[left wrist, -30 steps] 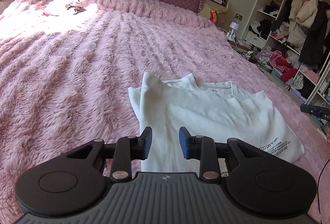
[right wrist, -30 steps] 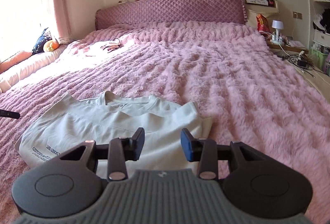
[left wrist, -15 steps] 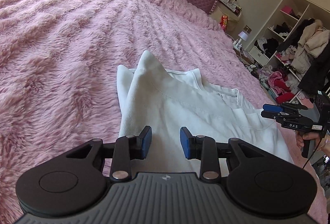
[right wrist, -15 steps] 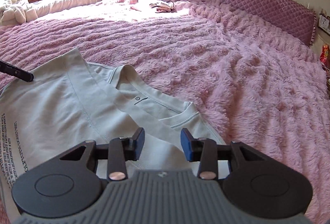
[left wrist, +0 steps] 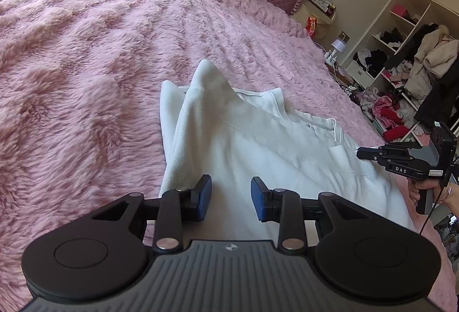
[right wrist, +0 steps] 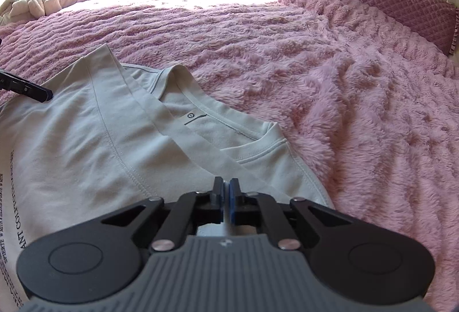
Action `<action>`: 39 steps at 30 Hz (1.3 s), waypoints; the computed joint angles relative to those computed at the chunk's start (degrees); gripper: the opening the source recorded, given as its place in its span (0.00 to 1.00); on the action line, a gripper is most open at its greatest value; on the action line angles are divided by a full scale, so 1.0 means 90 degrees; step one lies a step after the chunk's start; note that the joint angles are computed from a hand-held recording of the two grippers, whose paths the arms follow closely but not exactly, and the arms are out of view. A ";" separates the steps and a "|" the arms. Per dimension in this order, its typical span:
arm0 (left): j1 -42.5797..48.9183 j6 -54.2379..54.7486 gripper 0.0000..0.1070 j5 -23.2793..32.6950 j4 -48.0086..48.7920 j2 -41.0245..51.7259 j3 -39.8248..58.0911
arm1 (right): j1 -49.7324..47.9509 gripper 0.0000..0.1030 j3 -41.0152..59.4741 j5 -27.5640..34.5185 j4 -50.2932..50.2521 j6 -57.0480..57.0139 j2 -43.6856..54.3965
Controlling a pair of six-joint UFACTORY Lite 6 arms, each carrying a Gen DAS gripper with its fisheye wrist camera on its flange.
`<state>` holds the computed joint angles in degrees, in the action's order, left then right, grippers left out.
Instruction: Fold small clothes
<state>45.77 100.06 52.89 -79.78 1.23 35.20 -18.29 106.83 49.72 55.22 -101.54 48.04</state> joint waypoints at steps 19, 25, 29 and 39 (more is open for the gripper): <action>-0.0827 0.0482 0.36 -0.1002 -0.1844 0.0390 0.1003 | -0.0372 0.21 -0.1171 -0.1118 0.2073 -0.1188 -0.0683; -0.1717 0.0871 0.36 -0.1881 -0.2355 0.0903 0.1629 | -0.0992 0.36 -0.0880 -0.1087 0.1813 -0.0773 -0.0504; -0.2281 0.1104 0.36 -0.2532 -0.2598 0.1036 0.1739 | -0.1152 0.42 -0.0776 -0.1059 0.1590 -0.0527 -0.0303; -0.2546 0.3559 0.03 -0.3034 -0.4982 0.0626 0.1235 | -0.1056 0.02 -0.1019 -0.1195 0.2353 -0.0944 -0.0256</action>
<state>22.86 132.09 25.58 -124.62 6.86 46.31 -27.79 97.66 38.96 76.39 -110.03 45.74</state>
